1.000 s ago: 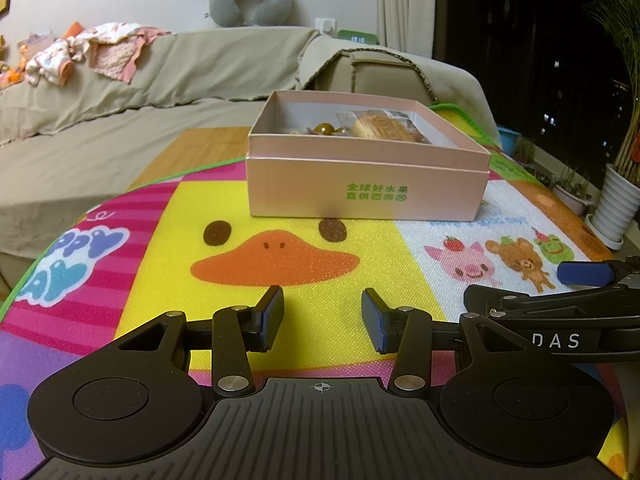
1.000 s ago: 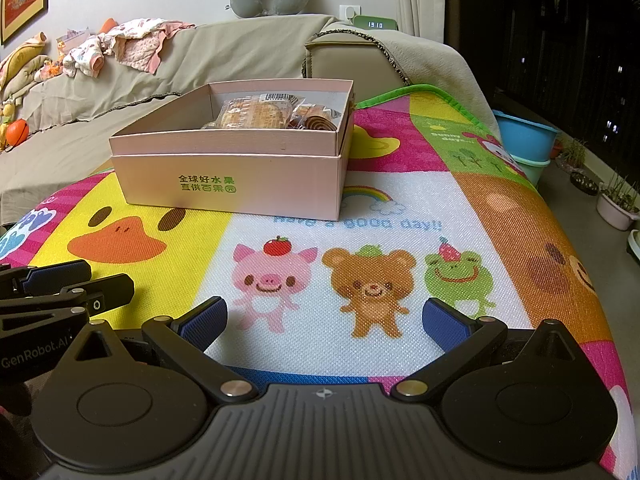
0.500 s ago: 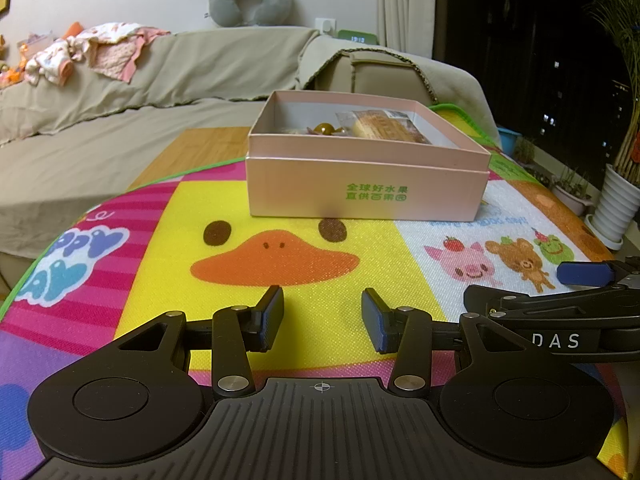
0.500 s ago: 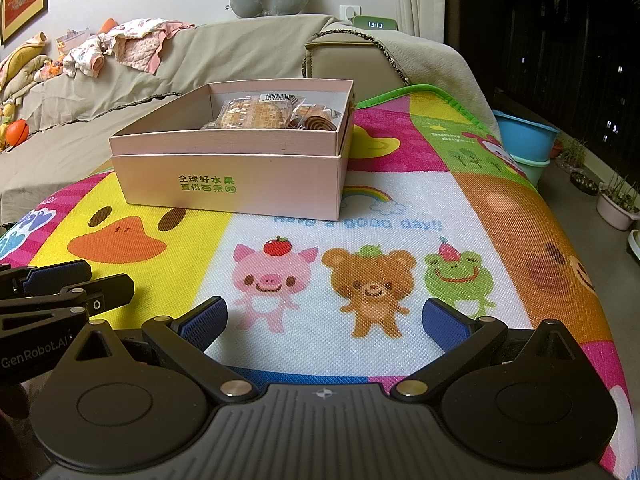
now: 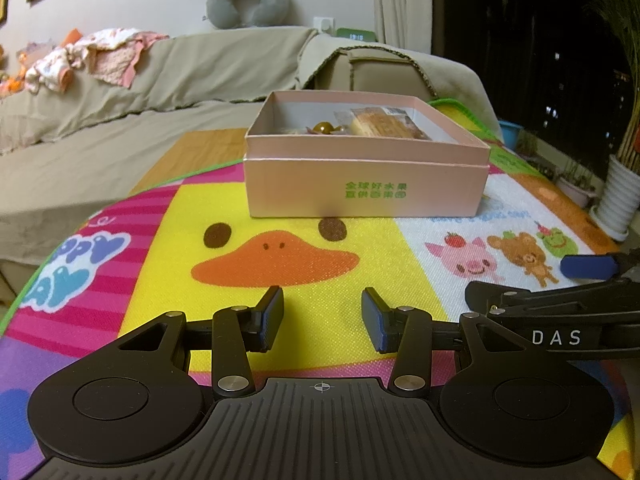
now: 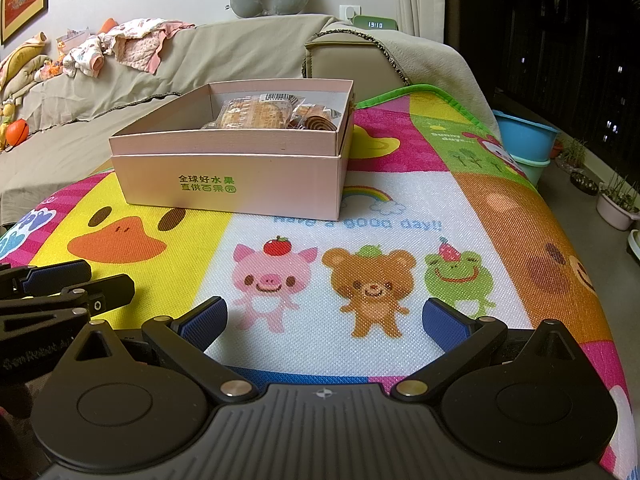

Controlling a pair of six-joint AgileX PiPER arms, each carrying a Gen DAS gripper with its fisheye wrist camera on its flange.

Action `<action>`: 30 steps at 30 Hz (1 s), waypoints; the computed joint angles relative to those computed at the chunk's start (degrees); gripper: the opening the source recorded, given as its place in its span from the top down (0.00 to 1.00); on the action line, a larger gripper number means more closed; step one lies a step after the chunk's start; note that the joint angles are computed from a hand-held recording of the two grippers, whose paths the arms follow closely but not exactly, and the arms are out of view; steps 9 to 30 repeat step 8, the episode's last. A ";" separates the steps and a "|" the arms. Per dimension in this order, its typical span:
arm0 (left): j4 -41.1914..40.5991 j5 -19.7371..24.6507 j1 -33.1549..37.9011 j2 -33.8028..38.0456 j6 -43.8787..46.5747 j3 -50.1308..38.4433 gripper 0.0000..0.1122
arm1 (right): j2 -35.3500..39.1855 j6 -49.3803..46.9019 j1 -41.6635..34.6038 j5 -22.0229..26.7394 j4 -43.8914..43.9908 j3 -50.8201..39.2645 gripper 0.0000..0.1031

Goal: Organize objects

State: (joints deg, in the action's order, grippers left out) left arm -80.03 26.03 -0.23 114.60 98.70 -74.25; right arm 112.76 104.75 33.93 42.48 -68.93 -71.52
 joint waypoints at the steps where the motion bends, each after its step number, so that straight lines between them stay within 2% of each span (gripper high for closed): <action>1: -0.02 0.01 0.00 0.00 0.01 0.02 0.57 | 0.00 0.00 0.00 0.00 0.00 0.00 0.00; 30: 0.70 1.04 0.36 0.19 -1.48 -0.41 0.58 | -0.01 -0.04 0.02 0.02 0.05 -0.02 0.00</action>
